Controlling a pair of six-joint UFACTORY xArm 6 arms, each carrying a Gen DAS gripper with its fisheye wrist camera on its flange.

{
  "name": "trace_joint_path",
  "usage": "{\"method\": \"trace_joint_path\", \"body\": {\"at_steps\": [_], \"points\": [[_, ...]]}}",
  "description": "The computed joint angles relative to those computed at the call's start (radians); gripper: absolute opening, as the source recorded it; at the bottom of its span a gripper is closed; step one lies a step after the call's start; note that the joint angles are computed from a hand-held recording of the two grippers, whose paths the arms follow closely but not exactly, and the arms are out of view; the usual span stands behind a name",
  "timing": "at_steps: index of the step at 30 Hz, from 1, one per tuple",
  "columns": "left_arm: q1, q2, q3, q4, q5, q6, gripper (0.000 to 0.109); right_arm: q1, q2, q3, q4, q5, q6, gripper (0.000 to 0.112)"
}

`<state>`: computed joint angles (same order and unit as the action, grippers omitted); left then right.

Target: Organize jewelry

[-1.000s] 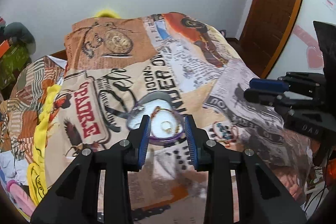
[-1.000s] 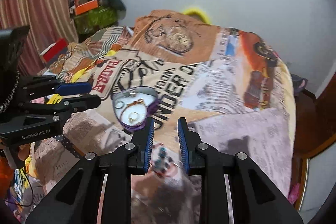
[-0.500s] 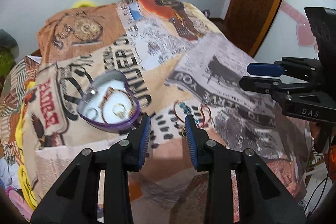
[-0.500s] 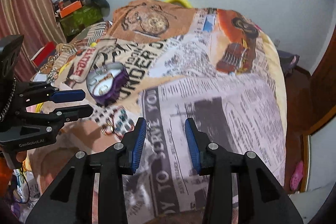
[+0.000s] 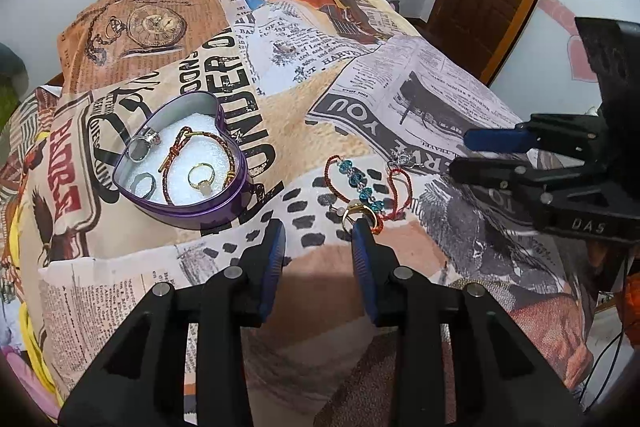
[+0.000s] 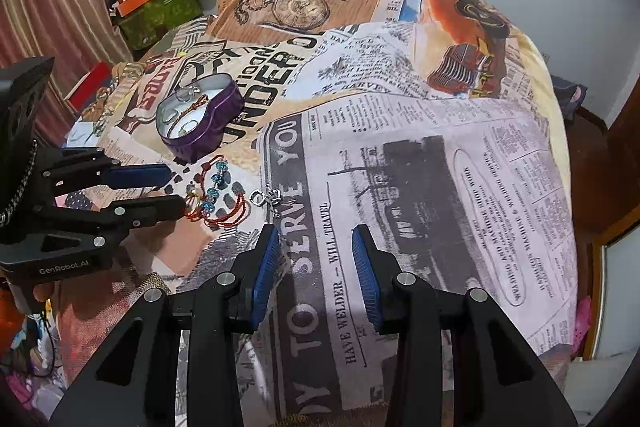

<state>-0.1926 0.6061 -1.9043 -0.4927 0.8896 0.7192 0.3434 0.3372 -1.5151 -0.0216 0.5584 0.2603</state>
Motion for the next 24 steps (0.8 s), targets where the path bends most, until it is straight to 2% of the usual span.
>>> {"method": "trace_joint_path", "body": {"at_steps": [15,19,24], "points": [[0.006,-0.075,0.115,-0.034,-0.038,0.078,0.037,0.012,0.129,-0.157,0.038,0.024,-0.100,0.034],[0.003,-0.080,0.126,-0.045,-0.042,0.084,0.040,0.013,0.130,-0.156,0.084,0.015,-0.153,0.012],[-0.006,-0.088,0.140,-0.043,-0.059,0.092,0.044,0.014,0.105,-0.117,0.116,-0.022,-0.164,0.010]]}}
